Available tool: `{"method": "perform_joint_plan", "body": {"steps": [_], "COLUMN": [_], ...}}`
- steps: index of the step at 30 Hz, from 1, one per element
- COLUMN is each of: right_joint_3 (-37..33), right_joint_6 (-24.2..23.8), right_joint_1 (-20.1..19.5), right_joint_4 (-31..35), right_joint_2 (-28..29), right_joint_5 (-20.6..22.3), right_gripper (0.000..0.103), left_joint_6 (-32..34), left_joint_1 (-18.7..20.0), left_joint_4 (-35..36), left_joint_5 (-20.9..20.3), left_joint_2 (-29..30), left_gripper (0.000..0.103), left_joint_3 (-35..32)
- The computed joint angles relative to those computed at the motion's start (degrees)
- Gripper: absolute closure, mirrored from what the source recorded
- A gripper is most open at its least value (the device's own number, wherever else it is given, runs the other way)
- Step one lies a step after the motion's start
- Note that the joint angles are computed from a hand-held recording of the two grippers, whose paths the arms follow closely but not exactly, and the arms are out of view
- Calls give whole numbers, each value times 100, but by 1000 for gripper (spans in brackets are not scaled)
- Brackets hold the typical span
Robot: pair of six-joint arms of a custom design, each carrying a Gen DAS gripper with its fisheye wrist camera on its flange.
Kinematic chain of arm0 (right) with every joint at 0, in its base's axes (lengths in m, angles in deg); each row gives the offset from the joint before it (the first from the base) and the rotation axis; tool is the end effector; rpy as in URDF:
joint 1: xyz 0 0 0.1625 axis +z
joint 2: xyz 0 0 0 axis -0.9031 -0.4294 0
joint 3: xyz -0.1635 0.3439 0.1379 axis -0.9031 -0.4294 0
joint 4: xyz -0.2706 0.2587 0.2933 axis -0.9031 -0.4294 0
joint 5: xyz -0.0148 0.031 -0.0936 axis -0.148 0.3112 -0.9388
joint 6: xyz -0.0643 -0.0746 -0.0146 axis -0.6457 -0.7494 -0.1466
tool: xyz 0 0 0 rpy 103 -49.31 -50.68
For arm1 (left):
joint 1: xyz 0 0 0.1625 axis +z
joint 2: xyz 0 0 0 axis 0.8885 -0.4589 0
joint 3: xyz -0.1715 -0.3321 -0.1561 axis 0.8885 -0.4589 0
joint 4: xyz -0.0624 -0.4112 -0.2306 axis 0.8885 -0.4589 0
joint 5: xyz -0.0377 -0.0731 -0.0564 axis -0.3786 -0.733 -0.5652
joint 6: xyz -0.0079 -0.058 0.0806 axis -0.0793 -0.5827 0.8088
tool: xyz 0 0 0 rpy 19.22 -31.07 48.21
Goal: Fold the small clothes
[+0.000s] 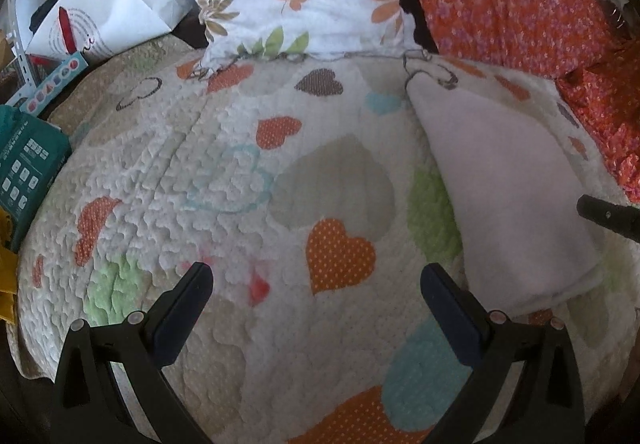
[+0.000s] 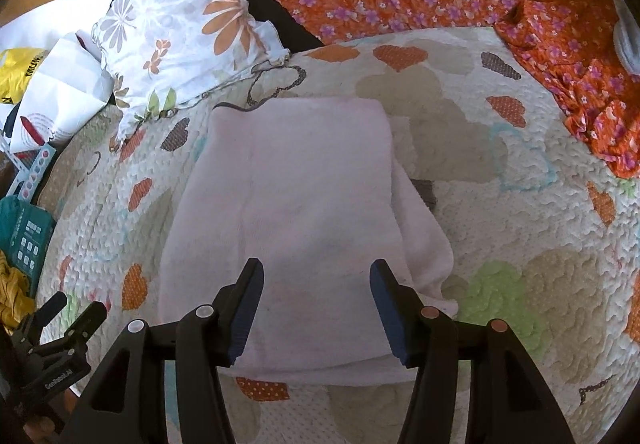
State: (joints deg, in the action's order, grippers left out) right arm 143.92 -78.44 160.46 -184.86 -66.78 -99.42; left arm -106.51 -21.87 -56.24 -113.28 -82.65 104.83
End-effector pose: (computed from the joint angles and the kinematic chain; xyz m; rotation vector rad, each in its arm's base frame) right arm 0.1294 -0.5056 0.2876 0.0784 -2.4189 0.7981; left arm -0.2980 -0.5419 0.0937 0.4010 2.2452 -0.7500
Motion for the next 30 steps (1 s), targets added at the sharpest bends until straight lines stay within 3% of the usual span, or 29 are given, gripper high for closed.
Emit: {"method": "perform_joint_plan", "body": {"steps": [15, 30], "right_joint_3": [42, 20], "right_joint_6": [-81, -80], "right_joint_1": [71, 66], "right_joint_4": [-134, -54], "right_joint_2": [17, 22], "right_joint_5": [-107, -110], "right_gripper": [40, 39], "left_joint_6": [-249, -403], "left_joint_1": [111, 276], "left_joint_4": [497, 1010], "left_joint_5": [-135, -538], "left_joint_2": [73, 166], "left_gripper": [0, 0], "left_joint_3": [-99, -257]}}
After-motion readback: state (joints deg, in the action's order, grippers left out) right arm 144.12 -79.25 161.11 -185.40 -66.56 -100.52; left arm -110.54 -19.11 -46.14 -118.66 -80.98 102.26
